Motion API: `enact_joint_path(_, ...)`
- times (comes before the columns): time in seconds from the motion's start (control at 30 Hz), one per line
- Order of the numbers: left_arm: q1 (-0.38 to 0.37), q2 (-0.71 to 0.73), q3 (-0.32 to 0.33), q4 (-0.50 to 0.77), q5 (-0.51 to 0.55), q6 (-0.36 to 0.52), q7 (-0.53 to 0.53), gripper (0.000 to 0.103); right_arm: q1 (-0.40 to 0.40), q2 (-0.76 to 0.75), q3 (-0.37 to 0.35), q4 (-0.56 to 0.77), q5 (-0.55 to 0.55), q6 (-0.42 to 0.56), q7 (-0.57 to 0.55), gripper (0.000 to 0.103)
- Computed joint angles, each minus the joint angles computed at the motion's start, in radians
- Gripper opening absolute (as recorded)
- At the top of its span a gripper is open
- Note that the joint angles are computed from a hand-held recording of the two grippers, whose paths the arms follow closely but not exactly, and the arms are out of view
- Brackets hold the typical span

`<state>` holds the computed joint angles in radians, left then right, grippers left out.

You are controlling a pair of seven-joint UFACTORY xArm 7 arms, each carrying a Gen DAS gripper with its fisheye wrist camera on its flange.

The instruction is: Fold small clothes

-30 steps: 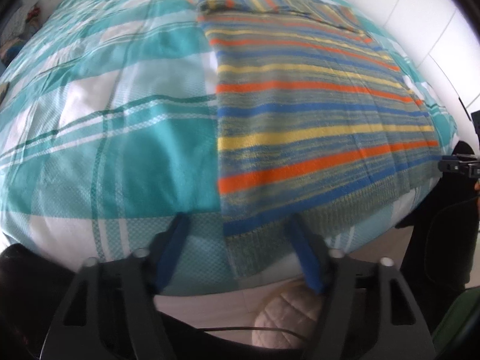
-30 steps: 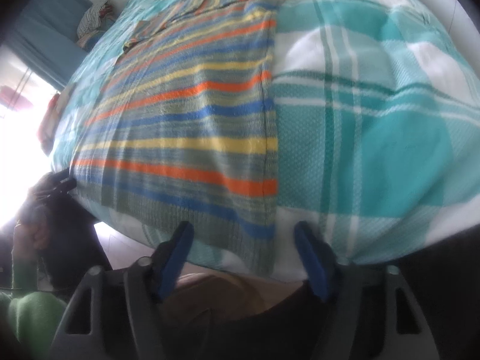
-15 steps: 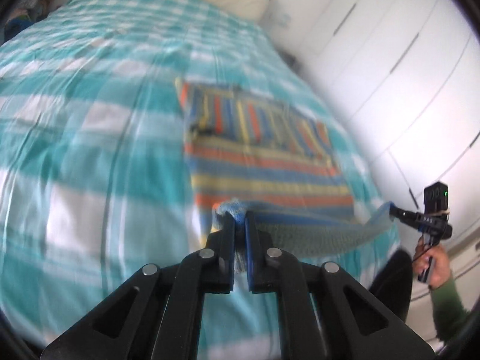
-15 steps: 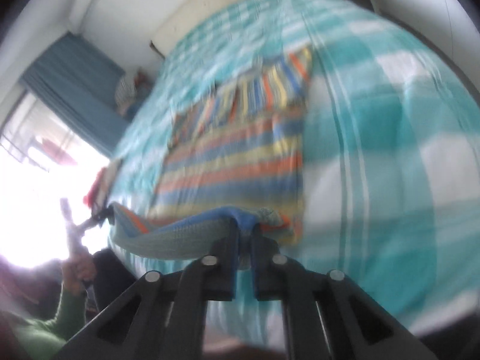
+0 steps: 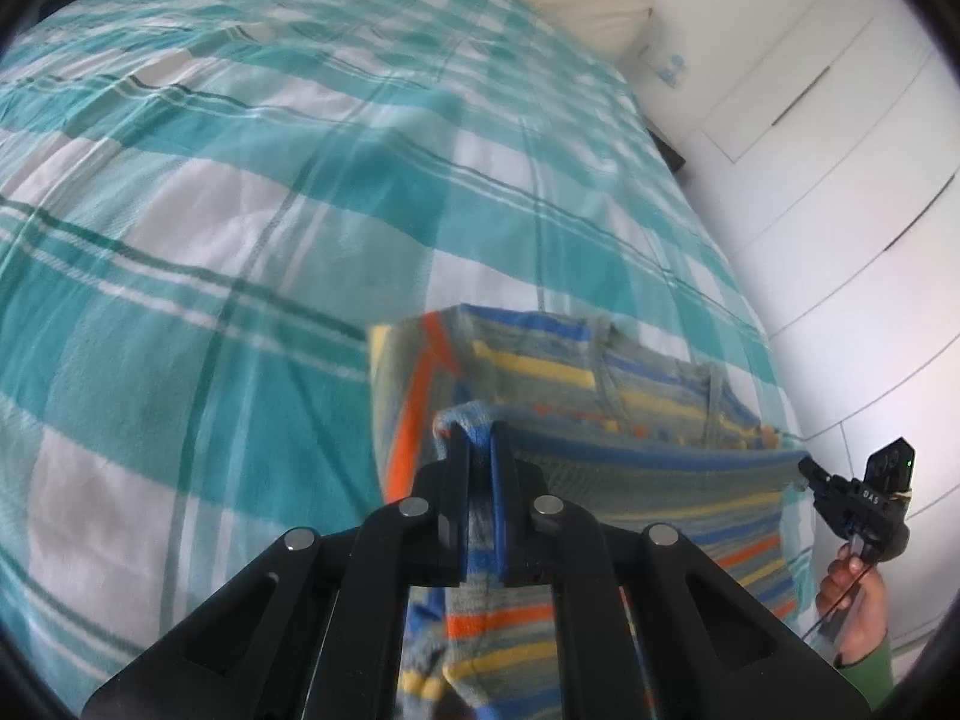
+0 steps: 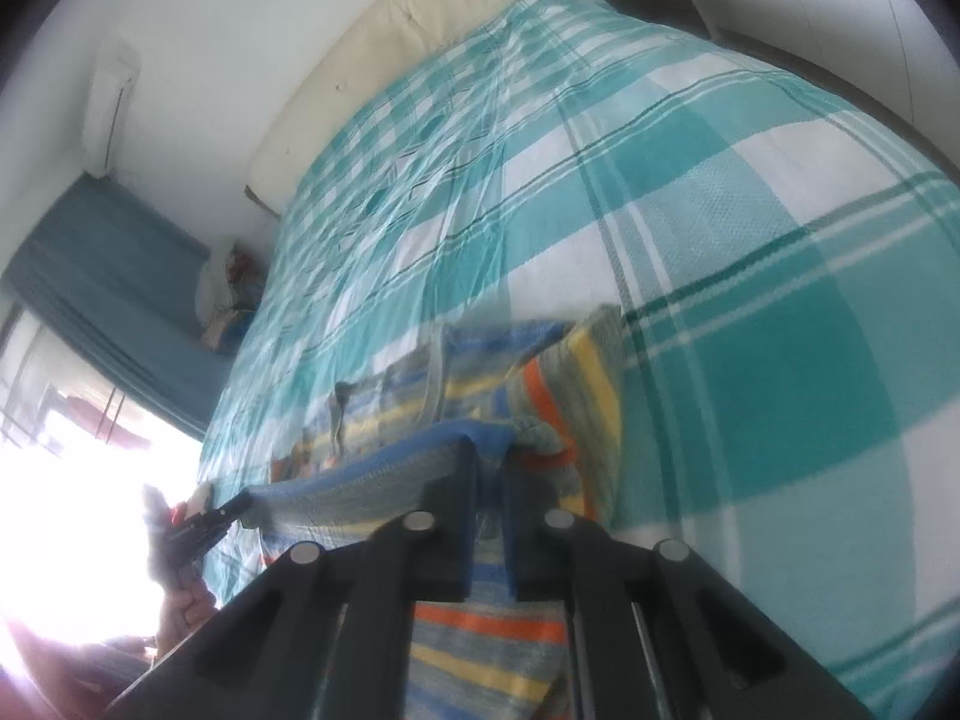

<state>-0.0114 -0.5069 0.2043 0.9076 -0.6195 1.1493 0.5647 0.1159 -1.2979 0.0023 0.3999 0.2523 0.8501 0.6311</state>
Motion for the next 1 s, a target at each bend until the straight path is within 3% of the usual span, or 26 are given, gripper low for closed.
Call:
enact_joint_path(0.13,-0.019,0.111,-0.061,0.049,0.007,-0.107,-0.029,0.009,-0.005,0.104,-0.057,-0.045,0.019,-0.156,-0.043,0.008)
enact_joint_path(0.17,-0.014,0.137,-0.082,0.064,0.021,-0.151,-0.069,0.019,-0.015,0.116,-0.055,-0.059,0.025,-0.208,-0.041,0.009)
enact_joint_path(0.2,-0.013,0.158,-0.085,0.082,0.016,-0.17,-0.096,0.039,-0.028,0.117,-0.051,-0.073,0.032,-0.255,-0.029,0.01)
enact_joint_path(0.27,-0.009,0.179,-0.062,0.11,-0.037,-0.188,-0.127,0.066,-0.059,0.095,-0.039,-0.087,0.03,-0.299,0.001,0.024)
enact_joint_path(0.3,-0.003,0.175,-0.052,0.116,-0.057,-0.196,-0.135,0.072,-0.072,0.085,-0.034,-0.081,0.02,-0.307,0.01,0.03)
enact_joint_path(0.37,0.003,0.161,-0.015,0.132,-0.094,-0.156,-0.101,0.074,-0.087,0.056,-0.031,-0.045,-0.022,-0.249,-0.002,0.039)
enact_joint_path(0.53,0.03,0.056,0.043,0.099,-0.058,0.002,0.032,0.077,0.006,0.05,-0.048,0.083,-0.065,0.03,-0.127,0.039)
enact_joint_path(0.63,0.051,-0.063,0.054,0.019,0.026,0.109,0.111,0.081,0.046,0.029,0.015,0.129,-0.057,0.237,-0.139,0.04)
enact_joint_path(0.7,0.079,-0.163,0.044,-0.066,0.099,0.123,0.136,0.084,0.057,-0.028,0.063,0.121,-0.045,0.327,-0.118,0.049)
enact_joint_path(0.73,0.096,-0.216,0.037,-0.113,0.14,0.119,0.142,0.084,0.06,-0.075,0.091,0.114,-0.037,0.374,-0.095,0.061)
enact_joint_path(0.77,0.107,-0.259,0.032,-0.153,0.171,0.111,0.145,0.085,0.064,-0.116,0.11,0.103,-0.028,0.407,-0.074,0.071)
enact_joint_path(0.93,0.109,-0.371,0.017,-0.264,0.268,0.089,0.145,0.084,0.125,-0.265,0.152,0.035,0.063,0.503,-0.001,0.072)
enact_joint_path(0.97,0.106,-0.396,0.007,-0.288,0.28,0.065,0.148,0.068,0.132,-0.271,0.165,0.031,0.064,0.522,0.004,0.061)
enact_joint_path(1.0,0.098,-0.417,0.005,-0.306,0.292,0.05,0.154,0.024,0.14,-0.283,0.165,0.018,0.075,0.533,0.011,0.046)
